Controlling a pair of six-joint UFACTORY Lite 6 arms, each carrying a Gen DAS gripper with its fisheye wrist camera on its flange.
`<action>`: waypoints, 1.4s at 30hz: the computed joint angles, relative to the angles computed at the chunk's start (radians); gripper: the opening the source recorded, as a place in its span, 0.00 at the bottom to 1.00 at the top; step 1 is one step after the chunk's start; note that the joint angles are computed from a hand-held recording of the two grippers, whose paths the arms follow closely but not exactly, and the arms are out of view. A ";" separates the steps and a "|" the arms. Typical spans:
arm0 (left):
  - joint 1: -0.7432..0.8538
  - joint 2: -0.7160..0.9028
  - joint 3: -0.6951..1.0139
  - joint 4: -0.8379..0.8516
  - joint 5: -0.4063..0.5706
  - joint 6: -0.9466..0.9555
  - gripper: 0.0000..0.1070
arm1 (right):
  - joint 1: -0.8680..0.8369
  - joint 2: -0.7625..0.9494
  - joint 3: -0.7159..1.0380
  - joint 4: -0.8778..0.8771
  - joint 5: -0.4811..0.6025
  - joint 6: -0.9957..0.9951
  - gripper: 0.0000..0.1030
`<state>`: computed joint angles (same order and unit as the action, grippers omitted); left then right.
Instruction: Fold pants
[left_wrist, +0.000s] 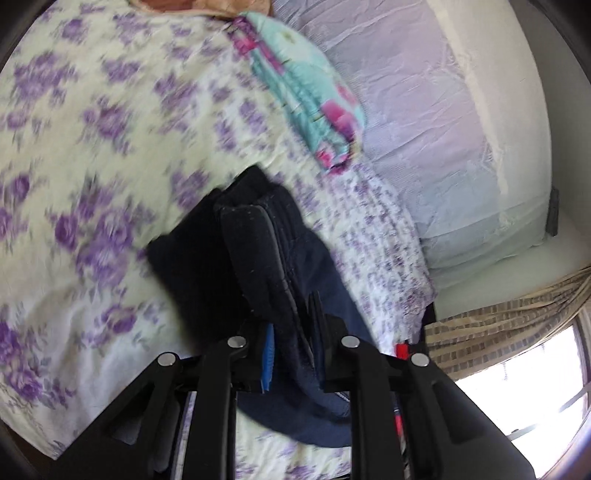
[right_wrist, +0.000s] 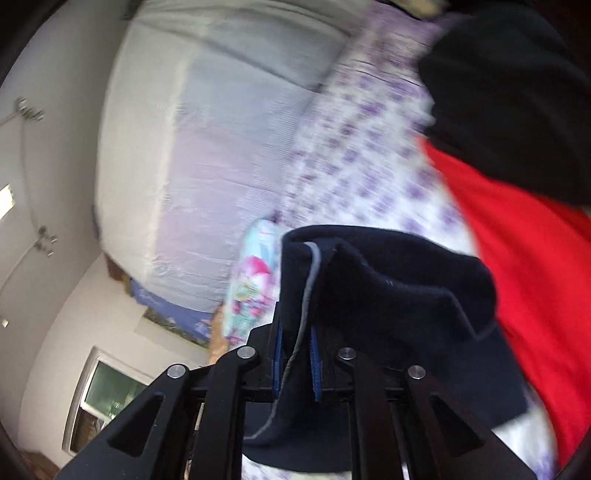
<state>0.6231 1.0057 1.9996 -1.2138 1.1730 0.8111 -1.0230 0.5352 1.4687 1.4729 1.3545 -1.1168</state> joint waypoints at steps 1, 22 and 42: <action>0.011 -0.016 0.007 -0.009 0.012 -0.001 0.15 | 0.006 -0.027 0.018 0.011 0.019 -0.006 0.12; 0.100 -0.118 -0.375 0.009 -0.136 0.240 0.33 | -0.329 0.195 -0.162 -0.286 -0.082 -0.123 0.38; -0.563 -0.338 -0.656 -0.037 -0.385 0.534 0.61 | 0.592 0.203 0.194 -0.174 -0.019 0.054 0.74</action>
<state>0.0596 0.6674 1.3440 -1.2503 0.7875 1.3447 -0.4314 0.7384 1.6627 1.2987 1.3351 -1.0627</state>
